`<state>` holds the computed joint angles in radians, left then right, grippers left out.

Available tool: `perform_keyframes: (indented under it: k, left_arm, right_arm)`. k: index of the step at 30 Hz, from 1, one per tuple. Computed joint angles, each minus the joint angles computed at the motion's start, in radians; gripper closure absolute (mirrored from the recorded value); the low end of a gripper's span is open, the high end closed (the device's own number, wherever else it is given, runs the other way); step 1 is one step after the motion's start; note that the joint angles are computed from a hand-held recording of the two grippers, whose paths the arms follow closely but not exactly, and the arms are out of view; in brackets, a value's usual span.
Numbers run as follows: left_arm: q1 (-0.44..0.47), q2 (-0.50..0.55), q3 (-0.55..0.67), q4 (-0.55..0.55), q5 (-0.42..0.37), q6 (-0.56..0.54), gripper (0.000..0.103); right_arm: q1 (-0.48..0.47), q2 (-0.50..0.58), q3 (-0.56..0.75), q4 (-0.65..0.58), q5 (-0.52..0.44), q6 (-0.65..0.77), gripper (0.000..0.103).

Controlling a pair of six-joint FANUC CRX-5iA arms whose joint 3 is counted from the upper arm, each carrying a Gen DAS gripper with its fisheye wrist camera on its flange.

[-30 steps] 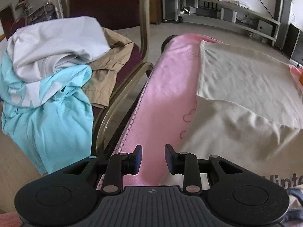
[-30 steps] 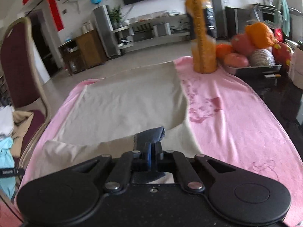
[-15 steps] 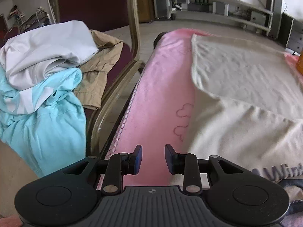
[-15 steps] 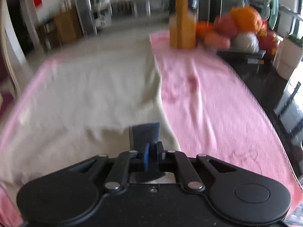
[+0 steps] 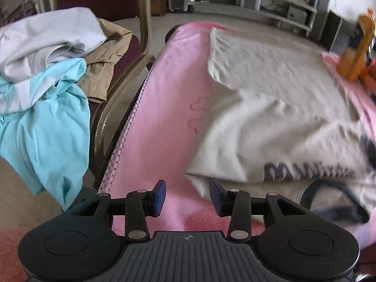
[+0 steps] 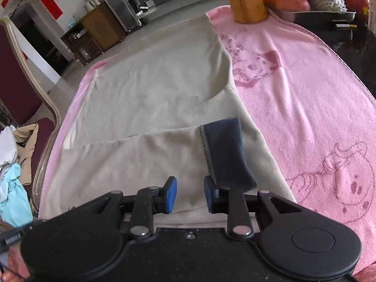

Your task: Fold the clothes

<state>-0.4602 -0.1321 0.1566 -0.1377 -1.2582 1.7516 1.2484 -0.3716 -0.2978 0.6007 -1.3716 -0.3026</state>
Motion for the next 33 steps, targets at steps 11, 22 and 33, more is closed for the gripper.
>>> perform_keyframes:
  k: [11, 22, 33]
  left_arm:
    - [-0.110, 0.087, 0.065, -0.219, -0.029, 0.098, 0.063]
    - [-0.091, 0.028, 0.074, -0.260, -0.127, 0.311, 0.067]
    - [-0.036, 0.138, 0.064, 0.050, 0.072, -0.030, 0.081]
  right_arm:
    - [0.000, -0.012, -0.016, -0.028, 0.014, -0.026, 0.078]
    - [0.062, -0.033, -0.008, -0.014, -0.091, -0.125, 0.074]
    - [0.036, -0.048, -0.054, 0.026, 0.028, -0.008, 0.091]
